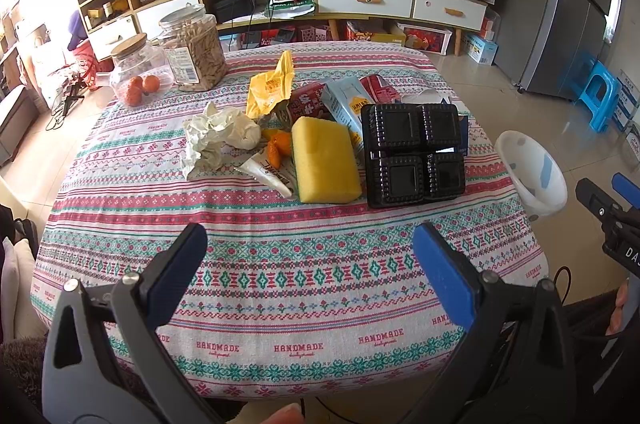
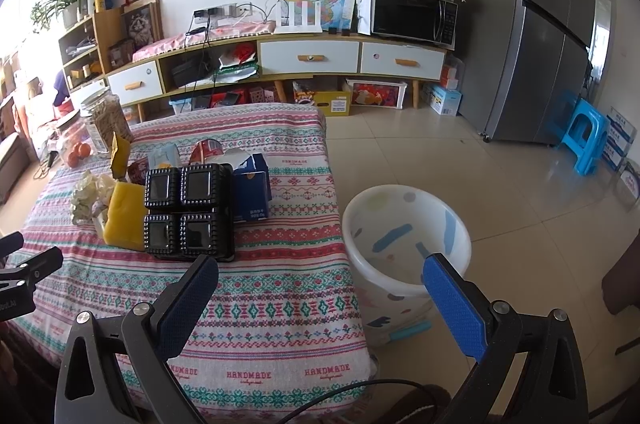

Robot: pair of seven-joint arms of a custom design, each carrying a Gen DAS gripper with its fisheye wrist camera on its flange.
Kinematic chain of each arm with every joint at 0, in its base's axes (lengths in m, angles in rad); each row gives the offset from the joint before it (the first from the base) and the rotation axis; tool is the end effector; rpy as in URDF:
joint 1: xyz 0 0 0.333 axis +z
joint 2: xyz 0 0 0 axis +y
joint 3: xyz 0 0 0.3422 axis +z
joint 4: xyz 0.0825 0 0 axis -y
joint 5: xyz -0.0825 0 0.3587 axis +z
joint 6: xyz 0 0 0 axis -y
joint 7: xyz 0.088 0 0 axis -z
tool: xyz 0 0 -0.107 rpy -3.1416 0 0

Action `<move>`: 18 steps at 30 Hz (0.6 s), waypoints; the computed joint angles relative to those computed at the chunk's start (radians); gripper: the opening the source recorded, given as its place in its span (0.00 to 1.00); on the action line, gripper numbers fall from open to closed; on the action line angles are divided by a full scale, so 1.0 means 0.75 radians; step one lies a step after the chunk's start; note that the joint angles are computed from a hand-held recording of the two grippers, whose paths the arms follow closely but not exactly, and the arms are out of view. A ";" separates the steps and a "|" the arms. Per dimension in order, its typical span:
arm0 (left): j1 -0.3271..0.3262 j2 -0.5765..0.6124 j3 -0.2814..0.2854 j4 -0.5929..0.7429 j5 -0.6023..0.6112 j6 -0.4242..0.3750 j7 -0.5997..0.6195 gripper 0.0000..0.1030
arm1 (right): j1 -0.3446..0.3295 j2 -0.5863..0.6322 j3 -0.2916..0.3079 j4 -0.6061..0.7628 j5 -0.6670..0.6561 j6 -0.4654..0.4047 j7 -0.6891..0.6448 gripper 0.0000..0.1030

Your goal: Collect trash

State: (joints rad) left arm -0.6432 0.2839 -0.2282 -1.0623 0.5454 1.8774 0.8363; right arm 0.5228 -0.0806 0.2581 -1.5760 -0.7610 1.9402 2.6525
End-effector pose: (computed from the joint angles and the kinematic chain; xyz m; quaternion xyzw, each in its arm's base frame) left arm 0.4610 -0.4360 0.7628 -0.6170 0.7045 -0.2593 0.2362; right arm 0.4047 0.3464 0.7495 -0.5807 0.6927 -0.3432 0.2555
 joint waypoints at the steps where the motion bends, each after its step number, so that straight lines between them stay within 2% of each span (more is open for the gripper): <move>1: 0.000 0.000 0.000 0.001 0.001 0.000 0.000 0.99 | 0.000 0.000 0.000 0.000 0.000 0.000 0.000 1.00; 18: -0.011 0.011 0.003 0.024 0.007 -0.009 0.005 0.99 | 0.000 -0.001 0.003 -0.002 -0.013 -0.014 -0.009 1.00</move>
